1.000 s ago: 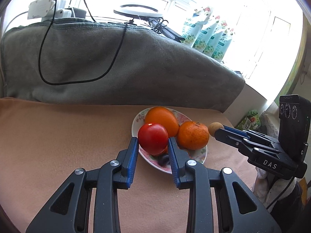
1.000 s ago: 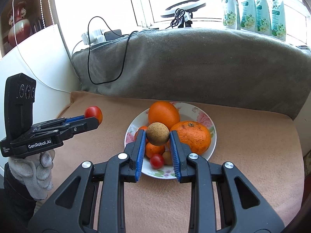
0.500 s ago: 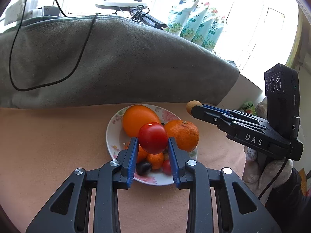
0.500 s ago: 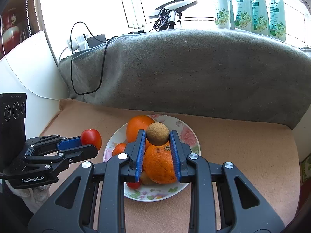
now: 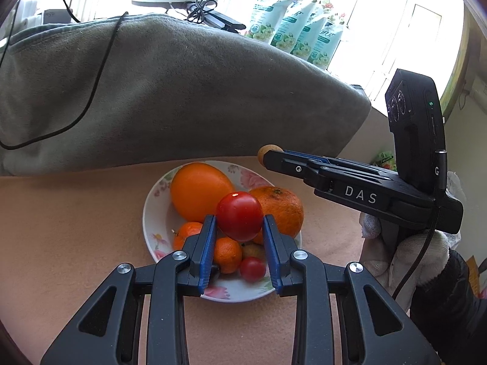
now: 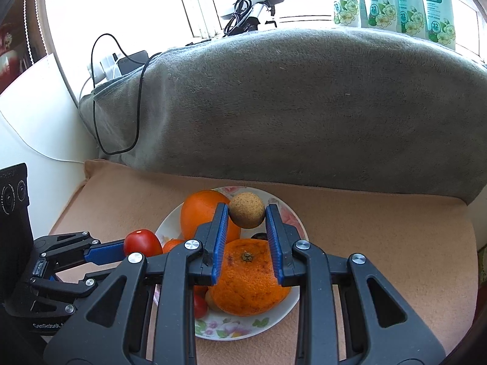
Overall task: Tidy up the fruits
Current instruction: 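Carry the red tomato and kiwi over the plate with both tools, then open both tools to release the tomato and kiwi onto the plate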
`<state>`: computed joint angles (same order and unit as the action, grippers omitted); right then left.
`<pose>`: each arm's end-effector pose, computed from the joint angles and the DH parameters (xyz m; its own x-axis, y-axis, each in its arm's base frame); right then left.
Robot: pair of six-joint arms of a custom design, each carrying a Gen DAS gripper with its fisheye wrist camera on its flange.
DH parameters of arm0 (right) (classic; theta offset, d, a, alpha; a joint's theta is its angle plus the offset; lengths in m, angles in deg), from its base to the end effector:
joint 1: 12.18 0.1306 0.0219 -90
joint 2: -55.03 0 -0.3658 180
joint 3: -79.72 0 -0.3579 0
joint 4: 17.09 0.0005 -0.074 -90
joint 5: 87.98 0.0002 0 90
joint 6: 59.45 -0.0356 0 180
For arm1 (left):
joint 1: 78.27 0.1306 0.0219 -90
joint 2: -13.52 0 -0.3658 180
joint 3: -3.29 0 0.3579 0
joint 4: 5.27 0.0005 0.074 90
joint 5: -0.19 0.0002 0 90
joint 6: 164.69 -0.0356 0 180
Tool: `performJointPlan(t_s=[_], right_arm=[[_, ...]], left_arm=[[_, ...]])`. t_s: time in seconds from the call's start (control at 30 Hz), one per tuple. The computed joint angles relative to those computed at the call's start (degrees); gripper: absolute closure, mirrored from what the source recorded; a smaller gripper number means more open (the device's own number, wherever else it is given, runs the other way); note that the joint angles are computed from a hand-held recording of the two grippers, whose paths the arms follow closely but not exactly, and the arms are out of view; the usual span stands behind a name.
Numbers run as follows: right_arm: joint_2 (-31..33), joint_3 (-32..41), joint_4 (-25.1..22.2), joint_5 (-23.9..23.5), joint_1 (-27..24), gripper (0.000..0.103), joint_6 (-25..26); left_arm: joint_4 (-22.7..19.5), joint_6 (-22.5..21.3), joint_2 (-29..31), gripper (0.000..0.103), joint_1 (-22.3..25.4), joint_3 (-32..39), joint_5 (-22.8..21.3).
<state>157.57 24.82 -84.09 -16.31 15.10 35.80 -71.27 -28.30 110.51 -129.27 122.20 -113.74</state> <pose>0.4472 0.2426 0.5494 -0.5616 -0.3873 -0.7311 -0.6889 0.7083 0.1539 0.3097 -0.3602 0.5530 -0.6835 -0.2076 -0.6998 0.0465 0.9444 -0.3255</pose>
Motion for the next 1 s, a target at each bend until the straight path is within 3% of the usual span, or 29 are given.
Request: performJointPlan(t_s=[0.8, 0.9, 1.0], right_arm=[[2.9, 2.9, -1.9, 0.4, 0.5, 0.076, -0.2], [2.6, 2.6, -1.5, 0.0, 0.3, 0.064, -0.5], [2.2, 2.2, -1.2, 0.0, 0.3, 0.061, -0.6]], left_arm=[[-0.4, 0.2, 0.9, 0.074, 0.5, 0.7, 0.2], [-0.4, 0.1, 1.0, 0.074, 0.5, 0.7, 0.1], [-0.5, 0.0, 0.9, 0.074, 0.4, 0.7, 0.0]])
